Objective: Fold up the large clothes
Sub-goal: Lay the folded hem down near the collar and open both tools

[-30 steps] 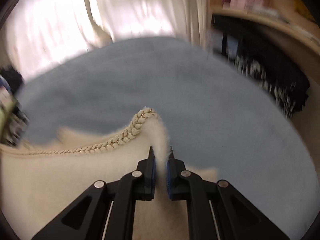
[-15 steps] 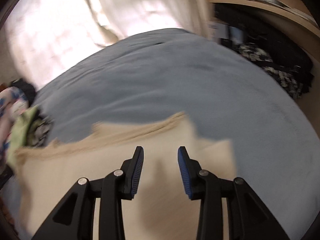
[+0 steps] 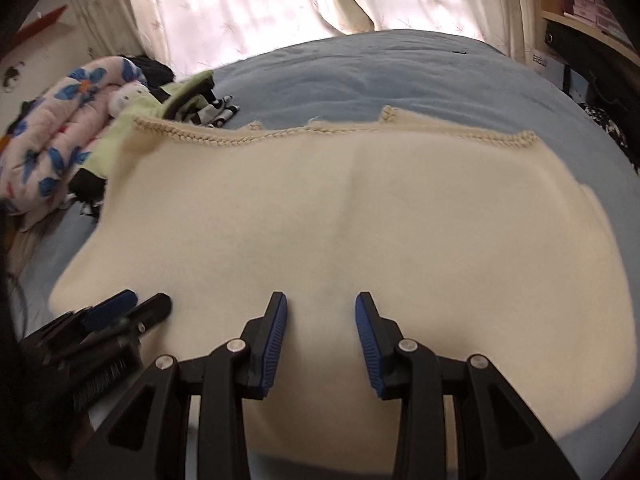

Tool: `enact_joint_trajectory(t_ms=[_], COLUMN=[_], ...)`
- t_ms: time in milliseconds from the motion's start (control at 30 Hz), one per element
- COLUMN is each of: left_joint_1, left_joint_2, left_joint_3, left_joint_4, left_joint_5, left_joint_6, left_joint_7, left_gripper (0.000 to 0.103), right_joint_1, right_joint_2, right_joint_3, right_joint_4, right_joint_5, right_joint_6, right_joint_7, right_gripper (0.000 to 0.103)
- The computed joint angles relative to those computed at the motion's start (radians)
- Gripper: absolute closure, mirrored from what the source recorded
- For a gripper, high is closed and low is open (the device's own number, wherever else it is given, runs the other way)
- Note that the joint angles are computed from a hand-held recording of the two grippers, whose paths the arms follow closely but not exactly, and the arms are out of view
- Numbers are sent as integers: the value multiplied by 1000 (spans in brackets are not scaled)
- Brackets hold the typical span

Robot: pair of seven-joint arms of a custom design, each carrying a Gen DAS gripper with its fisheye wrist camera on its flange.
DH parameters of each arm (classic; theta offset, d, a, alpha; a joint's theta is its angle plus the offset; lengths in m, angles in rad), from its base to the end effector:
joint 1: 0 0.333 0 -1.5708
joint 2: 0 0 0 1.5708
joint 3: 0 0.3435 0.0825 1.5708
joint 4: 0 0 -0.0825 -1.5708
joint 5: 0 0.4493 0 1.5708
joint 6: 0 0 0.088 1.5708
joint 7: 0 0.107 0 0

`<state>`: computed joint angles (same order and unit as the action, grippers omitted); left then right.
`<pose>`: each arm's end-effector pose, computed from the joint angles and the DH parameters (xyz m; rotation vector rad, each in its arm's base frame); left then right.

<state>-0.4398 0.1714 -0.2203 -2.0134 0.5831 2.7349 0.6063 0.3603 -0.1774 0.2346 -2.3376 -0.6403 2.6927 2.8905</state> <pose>0.5287 -0.4305 0.4191 -1.7665 2.0648 -0.7730 0.4571 0.3363 0.4480 -1.5969 1.9677 -0.4839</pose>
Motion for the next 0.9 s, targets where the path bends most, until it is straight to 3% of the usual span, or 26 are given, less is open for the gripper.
enact_joint_trajectory(t_ms=[33,100,200,367,633,733,900], left_joint_1=[-7,1,33,69,87,91,97], left_joint_2=[-19,-50,-94,-143,-167,-183,-216], left_joint_3=[13,14,1,-28,-53,-56,-67], left_joint_4=[-14,-41,-90,-136,-136,-145,-159], left_joint_5=[40,74,55,19,-60,-82,-81], left_joint_6=[-26,-64,-75,-96,-146,-149,-182], left_joint_7=[-25,-45,-40,-28,13,18,12], left_gripper=[57,57,57,56,50,42,41], right_joint_1=[-19,-6,-25,-59,-81,-61,-47], right_joint_2=[-30,-88,-228,-365,-331,-354,-377], right_joint_3=[28,25,3,23,68,61,49], right_joint_4=[-14,-57,-199,-303,-254,-267,-279], right_joint_5=[-10,-30,15,107,139,158,206], right_joint_6=[-80,-201,-204,-250,-331,-345,-340], right_joint_7=[17,50,102,145,153,155,165], right_gripper=[67,67,67,67,65,61,55])
